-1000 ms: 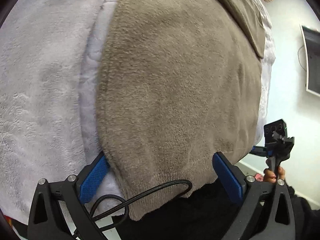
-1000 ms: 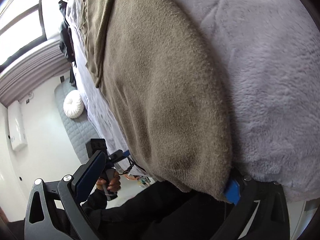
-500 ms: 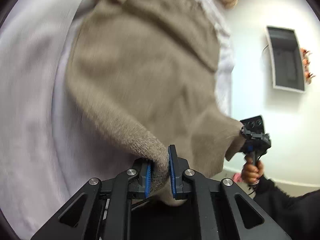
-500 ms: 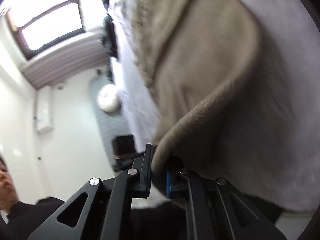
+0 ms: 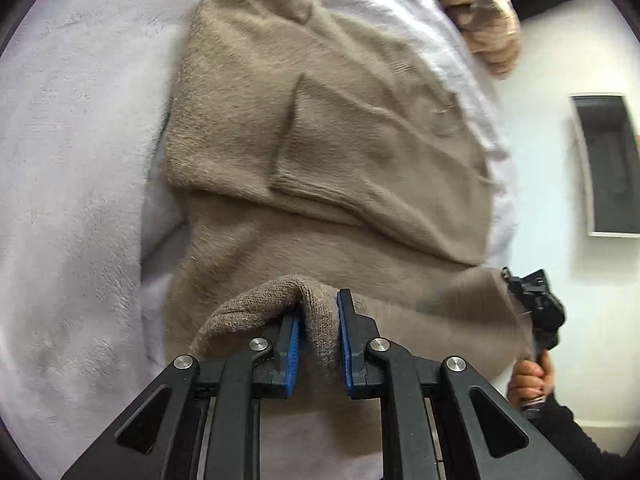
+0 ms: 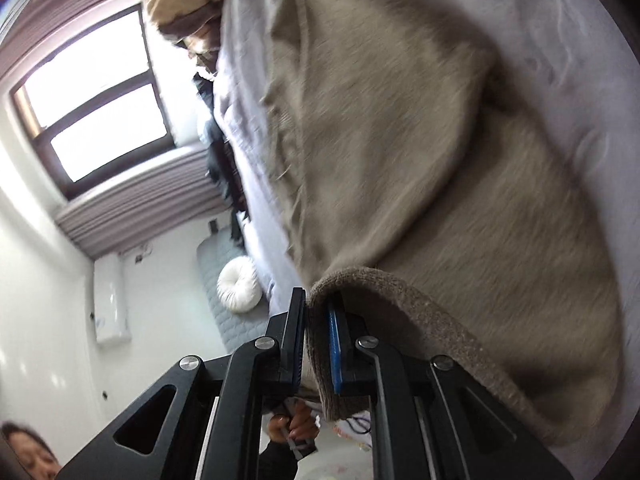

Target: Fold small clothes

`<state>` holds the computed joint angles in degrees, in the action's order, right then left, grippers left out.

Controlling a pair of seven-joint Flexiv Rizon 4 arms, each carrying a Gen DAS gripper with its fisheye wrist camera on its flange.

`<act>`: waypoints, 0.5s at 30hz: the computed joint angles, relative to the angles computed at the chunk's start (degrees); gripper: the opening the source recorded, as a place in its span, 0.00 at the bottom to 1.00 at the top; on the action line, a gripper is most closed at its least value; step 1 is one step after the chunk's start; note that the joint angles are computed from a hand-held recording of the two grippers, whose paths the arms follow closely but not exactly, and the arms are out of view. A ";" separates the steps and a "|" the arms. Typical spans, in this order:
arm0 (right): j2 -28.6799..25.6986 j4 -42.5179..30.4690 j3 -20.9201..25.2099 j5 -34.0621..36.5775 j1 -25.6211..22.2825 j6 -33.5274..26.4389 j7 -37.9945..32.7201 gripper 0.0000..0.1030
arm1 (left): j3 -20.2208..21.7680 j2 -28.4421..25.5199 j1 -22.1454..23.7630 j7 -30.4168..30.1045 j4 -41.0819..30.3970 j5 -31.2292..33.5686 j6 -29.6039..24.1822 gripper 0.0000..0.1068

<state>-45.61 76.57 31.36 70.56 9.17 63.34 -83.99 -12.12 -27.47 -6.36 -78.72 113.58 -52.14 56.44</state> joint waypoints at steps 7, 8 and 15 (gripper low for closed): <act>0.31 0.37 -0.80 -2.46 -0.31 -1.01 3.81 0.15 | 1.34 2.35 -0.06 -1.92 0.85 3.71 -1.43 0.30; 0.56 0.90 -0.51 -2.16 -1.05 -1.28 3.19 0.16 | 2.01 2.45 -0.58 -2.84 0.37 5.56 -1.54 0.30; 2.05 -0.54 -5.00 -13.44 3.50 -4.66 9.28 0.65 | 5.51 3.73 -3.21 -7.20 -2.61 21.48 -2.08 0.30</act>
<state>-43.56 76.03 26.35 57.12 12.67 58.68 -74.71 -6.61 -23.73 -9.57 -85.93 110.97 -30.66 54.35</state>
